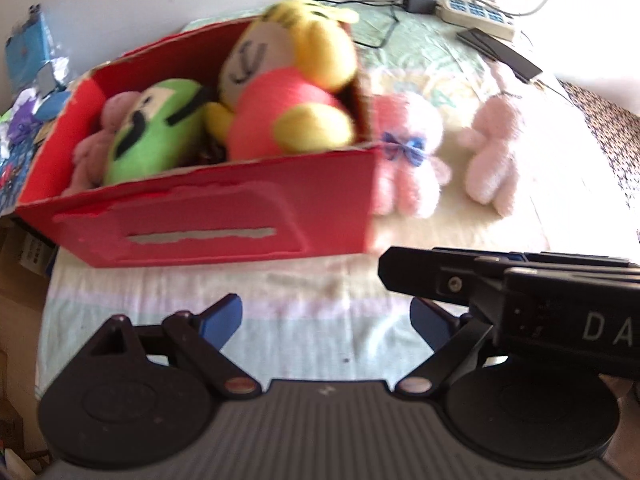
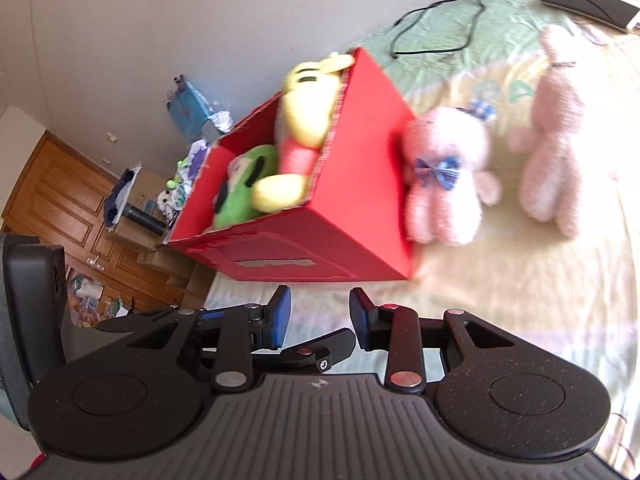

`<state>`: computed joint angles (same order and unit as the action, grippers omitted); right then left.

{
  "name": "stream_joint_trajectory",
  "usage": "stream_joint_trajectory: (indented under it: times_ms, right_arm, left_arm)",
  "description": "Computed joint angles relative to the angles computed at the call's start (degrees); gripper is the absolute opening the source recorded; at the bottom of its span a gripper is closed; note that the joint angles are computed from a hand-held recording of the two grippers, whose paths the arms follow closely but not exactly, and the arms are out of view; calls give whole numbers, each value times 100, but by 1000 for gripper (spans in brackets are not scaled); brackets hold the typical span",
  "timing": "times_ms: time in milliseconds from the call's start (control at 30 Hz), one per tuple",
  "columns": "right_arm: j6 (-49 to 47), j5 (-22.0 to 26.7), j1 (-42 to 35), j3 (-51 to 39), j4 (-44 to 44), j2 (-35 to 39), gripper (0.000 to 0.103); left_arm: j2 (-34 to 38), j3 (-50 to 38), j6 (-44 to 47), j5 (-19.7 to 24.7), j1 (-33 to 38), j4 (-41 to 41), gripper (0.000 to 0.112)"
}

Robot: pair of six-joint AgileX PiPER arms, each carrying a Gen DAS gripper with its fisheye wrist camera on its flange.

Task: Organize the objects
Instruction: 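Move the right gripper to the white rabbit plush on the bed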

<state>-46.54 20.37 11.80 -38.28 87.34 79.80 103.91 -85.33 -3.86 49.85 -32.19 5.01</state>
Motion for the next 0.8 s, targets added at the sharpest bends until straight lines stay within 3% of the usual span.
stream_joint_trajectory:
  times_ms: [400,633,800]
  right_arm:
    - [-118,420,-1219,873,-105,-565,36]
    - [-5,394,-2041,1117,-309,-685,36]
    - [8,311,-2426,814,-481,-607,39]
  left_arm:
    - [381,-261,400,-4,-663,-385,91]
    - [567,-361,988,-318,-878,-863,90]
    - [797,-373,1551,-563,-858,-1208,90]
